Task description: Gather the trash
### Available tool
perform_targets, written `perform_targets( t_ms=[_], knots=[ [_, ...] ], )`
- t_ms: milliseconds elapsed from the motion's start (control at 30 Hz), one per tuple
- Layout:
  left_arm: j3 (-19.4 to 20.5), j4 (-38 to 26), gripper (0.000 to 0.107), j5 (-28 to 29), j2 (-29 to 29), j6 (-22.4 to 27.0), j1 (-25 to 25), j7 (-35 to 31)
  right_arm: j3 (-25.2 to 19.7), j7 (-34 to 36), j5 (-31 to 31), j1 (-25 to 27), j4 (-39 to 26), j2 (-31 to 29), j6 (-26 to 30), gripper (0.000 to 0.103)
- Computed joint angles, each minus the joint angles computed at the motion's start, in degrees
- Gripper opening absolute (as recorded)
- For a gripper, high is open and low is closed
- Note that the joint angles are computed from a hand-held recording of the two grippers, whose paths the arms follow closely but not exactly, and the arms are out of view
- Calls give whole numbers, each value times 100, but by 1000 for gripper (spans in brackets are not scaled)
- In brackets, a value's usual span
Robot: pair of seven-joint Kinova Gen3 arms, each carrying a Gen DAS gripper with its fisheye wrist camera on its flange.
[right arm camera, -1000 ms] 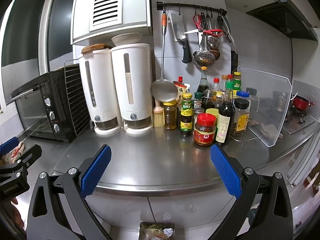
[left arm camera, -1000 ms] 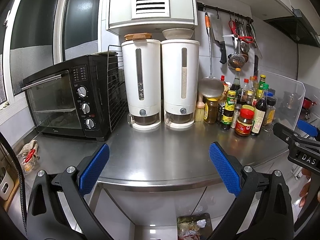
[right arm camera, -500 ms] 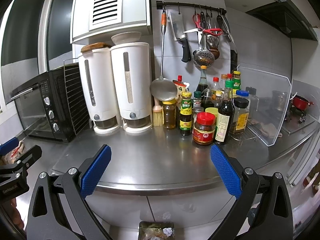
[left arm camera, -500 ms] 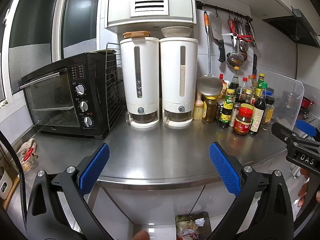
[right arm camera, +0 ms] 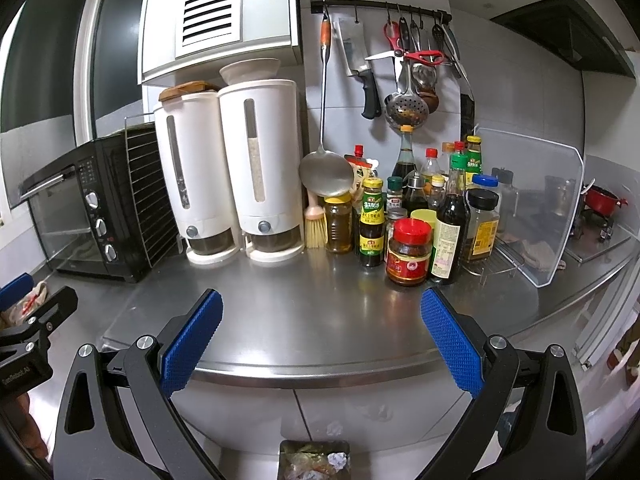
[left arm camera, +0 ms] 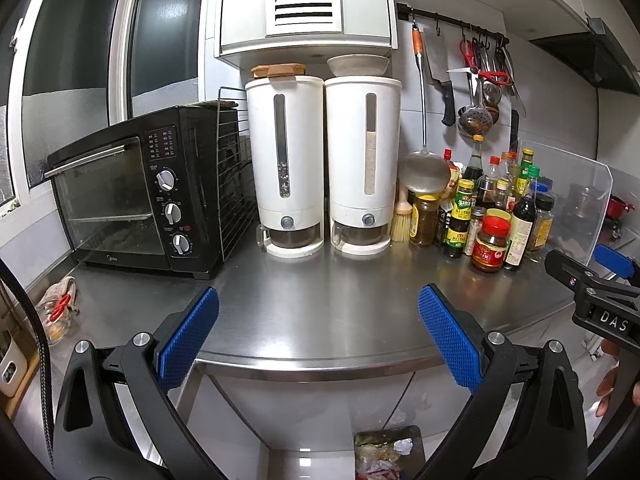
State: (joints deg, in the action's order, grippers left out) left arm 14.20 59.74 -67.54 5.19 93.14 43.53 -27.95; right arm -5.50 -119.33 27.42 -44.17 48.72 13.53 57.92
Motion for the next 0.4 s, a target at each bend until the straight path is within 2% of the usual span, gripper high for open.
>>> perform_targets(
  t_ms=[400],
  knots=[
    [-38, -87, 95, 59, 36, 67, 9, -45, -3, 82, -74, 28, -14, 21, -3, 100]
  ],
)
